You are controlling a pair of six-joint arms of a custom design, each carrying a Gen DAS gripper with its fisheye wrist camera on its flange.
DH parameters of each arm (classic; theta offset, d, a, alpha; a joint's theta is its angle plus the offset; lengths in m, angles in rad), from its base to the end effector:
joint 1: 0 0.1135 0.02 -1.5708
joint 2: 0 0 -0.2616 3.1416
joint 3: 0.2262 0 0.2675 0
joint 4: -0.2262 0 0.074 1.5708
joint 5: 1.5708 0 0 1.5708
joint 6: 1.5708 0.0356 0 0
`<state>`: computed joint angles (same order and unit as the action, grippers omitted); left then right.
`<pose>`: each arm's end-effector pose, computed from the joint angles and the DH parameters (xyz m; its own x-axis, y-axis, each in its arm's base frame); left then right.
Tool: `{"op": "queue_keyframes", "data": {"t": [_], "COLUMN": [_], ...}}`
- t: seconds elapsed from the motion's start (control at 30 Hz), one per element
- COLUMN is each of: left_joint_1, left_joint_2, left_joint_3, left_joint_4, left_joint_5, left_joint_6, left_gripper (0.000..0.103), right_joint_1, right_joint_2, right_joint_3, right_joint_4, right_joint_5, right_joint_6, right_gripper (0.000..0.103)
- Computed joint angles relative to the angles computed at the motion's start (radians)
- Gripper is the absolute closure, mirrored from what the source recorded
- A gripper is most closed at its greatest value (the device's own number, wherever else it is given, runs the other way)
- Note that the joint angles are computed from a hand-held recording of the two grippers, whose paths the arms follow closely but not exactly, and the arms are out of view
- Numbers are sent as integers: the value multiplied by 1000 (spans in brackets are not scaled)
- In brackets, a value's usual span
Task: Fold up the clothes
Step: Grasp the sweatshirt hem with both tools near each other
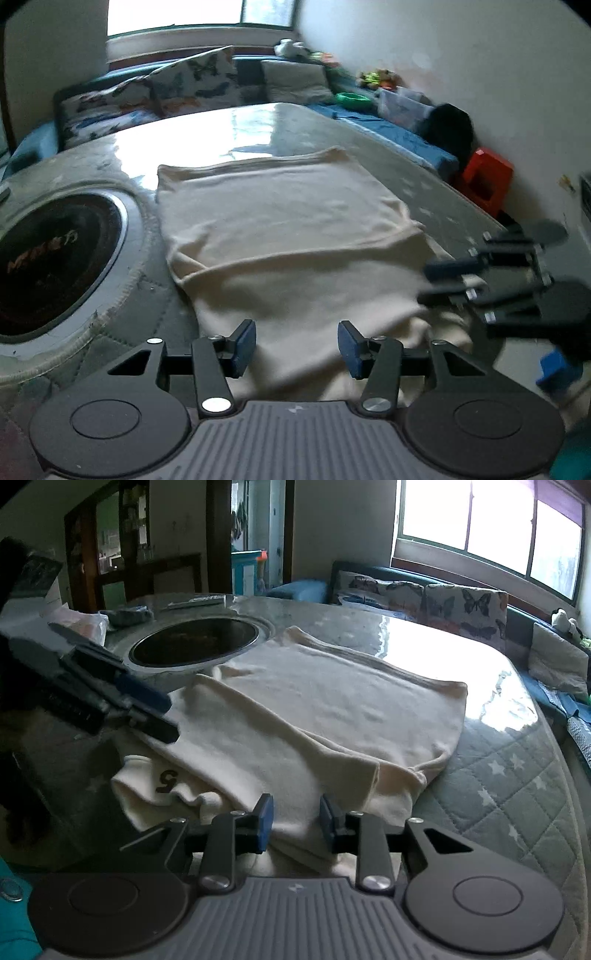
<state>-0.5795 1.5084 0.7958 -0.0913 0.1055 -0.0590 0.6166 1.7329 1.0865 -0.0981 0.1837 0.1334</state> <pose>0.2624 -0.1762 0.1708 -0.6372 0.3469 -0.6882 0.5691 0.8139 -0.1166 0.3192 0.2183 0.1887 -0.6090 -0.2713 -0.7454 -0.3813 0.9241 -0.0249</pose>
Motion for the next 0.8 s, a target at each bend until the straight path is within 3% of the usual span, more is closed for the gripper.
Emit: {"op": "queue_keyframes", "data": {"t": [0.23,0.43,0.7,0.8], "left_joint_1": [-30,-86,-142,-149], "left_joint_2": [-138,-150,-91,-68], "left_joint_3": [-85,-124,-163,-172], "left_joint_4": [-56,-50,88,132], "left_joint_5": [22,-19,-56,-61], "left_joint_6": [139,256,367,391], "left_gripper": [47,47,49,59], "right_joint_1": [-1,-8,-1,7], "right_joint_2": [-23,-48,-109,-128], "right_joint_3": [-23,-22,-19,-18], "right_joint_4": [-9,-41,-115,-145], "right_joint_5": [-3,-27,-32,-33], "right_joint_6": [-10,-19,-75,-107], "right_gripper": [72,71,65,63]}}
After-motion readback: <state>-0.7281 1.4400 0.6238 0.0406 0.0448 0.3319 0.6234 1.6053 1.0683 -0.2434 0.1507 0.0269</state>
